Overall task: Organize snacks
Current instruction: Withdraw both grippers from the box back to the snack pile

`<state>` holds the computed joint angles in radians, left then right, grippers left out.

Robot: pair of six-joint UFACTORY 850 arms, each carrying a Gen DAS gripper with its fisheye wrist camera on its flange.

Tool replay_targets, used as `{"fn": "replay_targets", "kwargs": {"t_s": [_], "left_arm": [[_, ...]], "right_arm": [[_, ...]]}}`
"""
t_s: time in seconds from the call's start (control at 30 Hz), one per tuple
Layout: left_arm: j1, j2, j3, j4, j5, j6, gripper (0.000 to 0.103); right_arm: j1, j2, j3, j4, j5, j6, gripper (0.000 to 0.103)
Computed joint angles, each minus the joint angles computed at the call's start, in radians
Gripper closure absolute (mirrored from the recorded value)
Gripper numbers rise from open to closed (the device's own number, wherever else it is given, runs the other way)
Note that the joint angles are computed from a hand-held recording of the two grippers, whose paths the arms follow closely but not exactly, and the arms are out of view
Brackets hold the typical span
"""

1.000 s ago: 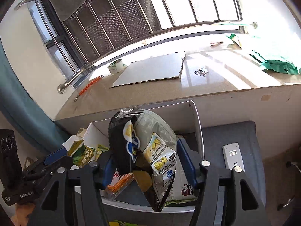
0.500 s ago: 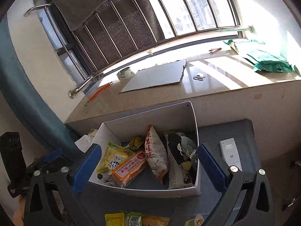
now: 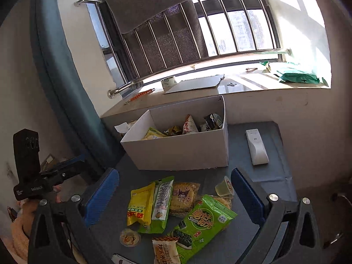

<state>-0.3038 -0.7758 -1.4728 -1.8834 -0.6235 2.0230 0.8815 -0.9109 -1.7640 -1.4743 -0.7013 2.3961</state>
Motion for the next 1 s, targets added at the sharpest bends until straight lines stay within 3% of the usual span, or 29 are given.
{"fn": "replay_targets", "kwargs": {"t_s": [0.17, 0.3, 0.73, 1.0], "left_arm": [[-0.001, 0.057, 0.162, -0.147, -0.050, 0.139, 0.000], [-0.008, 0.073, 0.218, -0.206, -0.047, 0.217, 0.000], [0.007, 0.069, 0.232, -0.238, -0.026, 0.214, 0.000], [0.014, 0.057, 0.232, -0.208, -0.020, 0.203, 0.000]], "right_arm": [[0.052, -0.028, 0.028, 0.123, -0.091, 0.130, 0.000], [0.067, -0.075, -0.024, 0.266, -0.110, 0.017, 0.000], [0.054, -0.172, -0.184, 0.433, -0.115, -0.206, 0.000], [0.004, -0.251, -0.279, 0.576, -0.044, -0.294, 0.000]]}}
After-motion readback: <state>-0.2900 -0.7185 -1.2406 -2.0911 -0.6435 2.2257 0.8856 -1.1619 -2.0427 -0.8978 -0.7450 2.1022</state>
